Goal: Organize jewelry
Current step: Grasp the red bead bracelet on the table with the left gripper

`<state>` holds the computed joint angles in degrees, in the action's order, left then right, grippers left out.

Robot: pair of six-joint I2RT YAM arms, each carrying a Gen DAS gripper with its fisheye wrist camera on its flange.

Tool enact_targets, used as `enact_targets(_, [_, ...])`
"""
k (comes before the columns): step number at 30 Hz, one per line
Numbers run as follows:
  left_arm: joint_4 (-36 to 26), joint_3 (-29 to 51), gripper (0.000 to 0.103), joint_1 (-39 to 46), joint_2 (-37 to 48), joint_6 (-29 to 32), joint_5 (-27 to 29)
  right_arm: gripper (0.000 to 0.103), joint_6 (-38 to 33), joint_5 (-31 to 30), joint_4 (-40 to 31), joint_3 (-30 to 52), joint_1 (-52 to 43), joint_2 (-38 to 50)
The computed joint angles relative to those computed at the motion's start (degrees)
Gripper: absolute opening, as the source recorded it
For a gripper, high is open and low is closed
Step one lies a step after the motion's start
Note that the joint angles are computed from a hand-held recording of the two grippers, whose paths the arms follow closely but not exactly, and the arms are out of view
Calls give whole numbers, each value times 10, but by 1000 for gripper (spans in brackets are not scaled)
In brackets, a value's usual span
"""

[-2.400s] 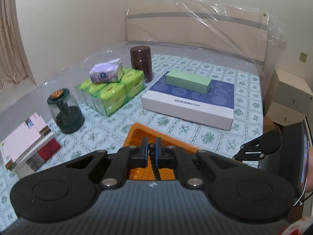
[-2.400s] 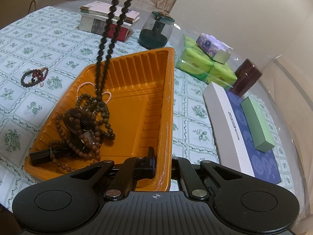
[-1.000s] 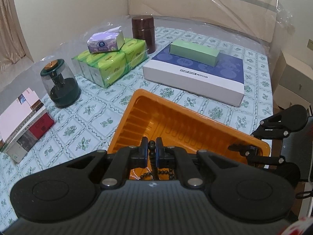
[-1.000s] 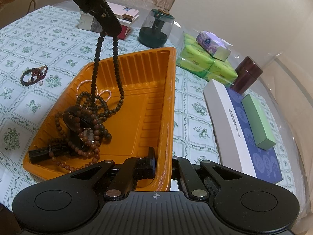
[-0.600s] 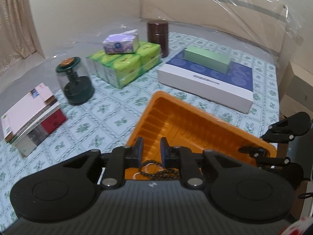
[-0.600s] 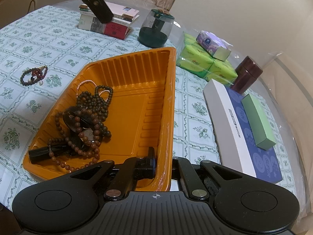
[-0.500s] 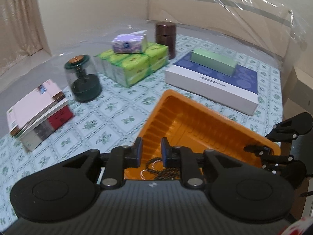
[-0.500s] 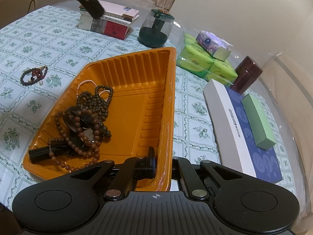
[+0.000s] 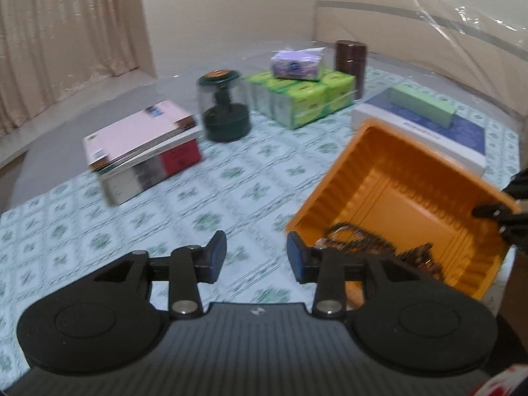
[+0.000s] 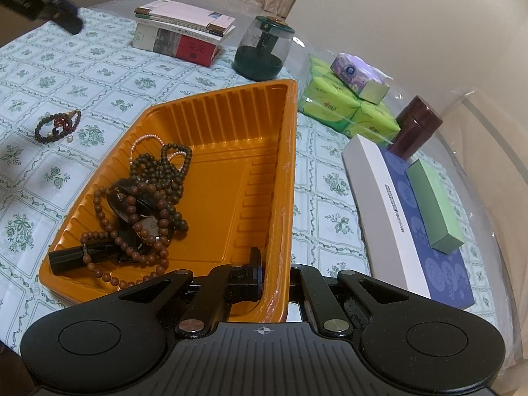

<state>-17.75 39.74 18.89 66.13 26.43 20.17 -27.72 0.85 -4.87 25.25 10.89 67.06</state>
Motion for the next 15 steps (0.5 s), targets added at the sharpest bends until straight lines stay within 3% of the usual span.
enact_targets(5, [19, -55, 49, 85, -22, 33, 29, 3, 0, 0, -5, 1, -1, -3])
enact_targets(8, [64, -101, 63, 132, -31, 57, 28, 3, 0, 0, -7, 1, -1, -5])
enact_targets(10, [106, -136, 66, 151, -36, 70, 12, 3, -1, 0, -8, 2, -2, -4])
enact_targets(15, [150, -181, 71, 205, -7, 86, 42, 3, 0, 0, -8, 2, -2, -4])
